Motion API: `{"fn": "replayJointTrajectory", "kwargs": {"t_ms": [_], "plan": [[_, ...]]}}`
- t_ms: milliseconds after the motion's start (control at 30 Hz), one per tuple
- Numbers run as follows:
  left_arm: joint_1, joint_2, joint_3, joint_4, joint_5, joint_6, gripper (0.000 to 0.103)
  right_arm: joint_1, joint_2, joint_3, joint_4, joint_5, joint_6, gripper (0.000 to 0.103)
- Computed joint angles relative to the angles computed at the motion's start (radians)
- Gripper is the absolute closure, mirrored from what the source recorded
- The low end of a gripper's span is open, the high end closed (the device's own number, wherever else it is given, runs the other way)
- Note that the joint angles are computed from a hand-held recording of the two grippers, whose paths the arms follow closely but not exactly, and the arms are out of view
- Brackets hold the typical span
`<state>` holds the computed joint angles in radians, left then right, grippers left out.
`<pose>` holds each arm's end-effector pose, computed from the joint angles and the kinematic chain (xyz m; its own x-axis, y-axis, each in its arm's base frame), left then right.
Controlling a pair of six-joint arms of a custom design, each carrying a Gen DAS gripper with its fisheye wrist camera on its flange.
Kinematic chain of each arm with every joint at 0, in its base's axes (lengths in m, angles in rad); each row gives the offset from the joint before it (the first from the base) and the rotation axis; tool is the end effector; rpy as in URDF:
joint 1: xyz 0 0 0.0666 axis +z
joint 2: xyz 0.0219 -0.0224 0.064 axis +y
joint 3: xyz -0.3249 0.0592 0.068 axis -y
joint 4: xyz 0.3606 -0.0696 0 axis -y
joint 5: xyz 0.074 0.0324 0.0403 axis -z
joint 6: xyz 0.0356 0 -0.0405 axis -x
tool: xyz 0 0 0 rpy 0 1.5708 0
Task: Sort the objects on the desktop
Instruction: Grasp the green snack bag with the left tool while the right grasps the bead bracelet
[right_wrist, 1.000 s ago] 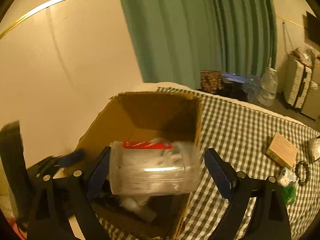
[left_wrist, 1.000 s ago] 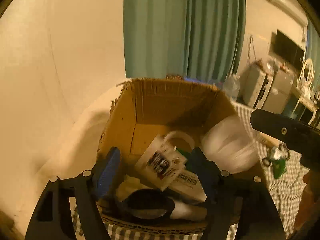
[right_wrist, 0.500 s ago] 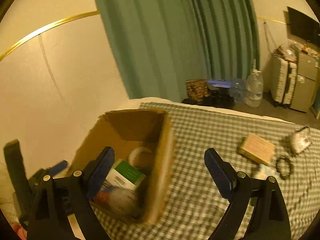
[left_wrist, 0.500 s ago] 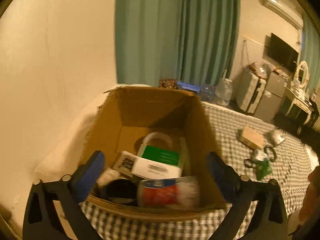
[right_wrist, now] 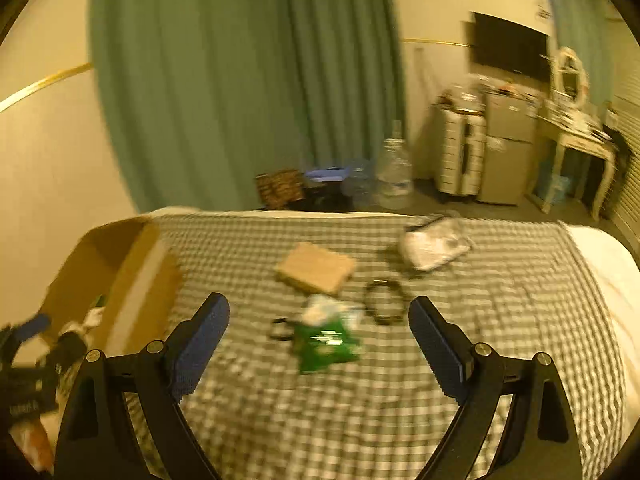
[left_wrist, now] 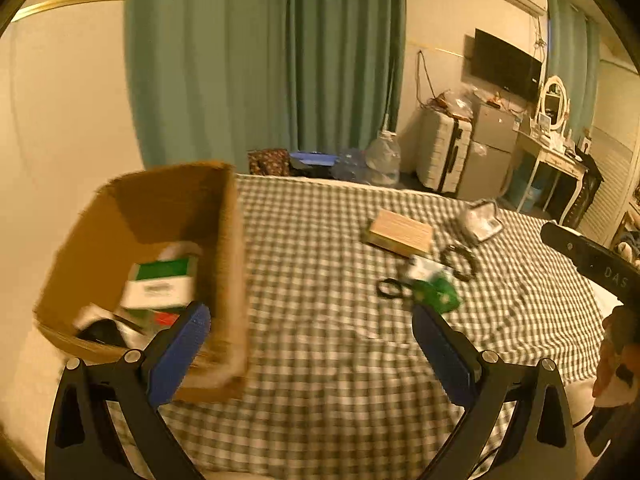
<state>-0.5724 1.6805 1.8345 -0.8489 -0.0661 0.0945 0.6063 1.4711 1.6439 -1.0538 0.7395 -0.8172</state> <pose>0.4763 -0.3046 0.4311 -0.5828 0.2635 -0.7687 0.4448 0.8951 -0.0304 0.4052 0.2513 0.4452 -0.4838 0.3202 -0.8145 0.4153 0.9032 0.1084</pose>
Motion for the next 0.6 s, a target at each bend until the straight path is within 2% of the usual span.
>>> {"fn": "replayJointTrajectory", "kwargs": {"t_ms": [100,167,233,367,467,600], "plan": [[-0.046,0.055,0.038,-0.021,-0.003,0.038,0.000,-0.029,-0.048,-0.087,-0.021,0.010,-0.041,0.011],[-0.078,0.093,0.068,-0.028,-0.015,0.049,0.000,-0.048,-0.094,-0.168,0.034,-0.017,-0.037,0.011],[-0.109,0.144,0.115,-0.037,-0.036,0.056,0.000,-0.068,-0.114,-0.216,0.047,-0.048,-0.045,0.011],[-0.159,0.287,0.273,-0.091,-0.046,0.079,0.000,-0.127,-0.152,-0.302,0.104,-0.103,-0.017,0.011],[-0.177,0.377,0.368,-0.108,-0.057,0.078,0.000,-0.174,-0.187,-0.364,0.174,-0.155,-0.028,0.011],[-0.191,0.557,0.607,-0.214,-0.049,0.106,0.000,-0.223,-0.186,-0.408,0.248,-0.199,0.006,0.011]]}}
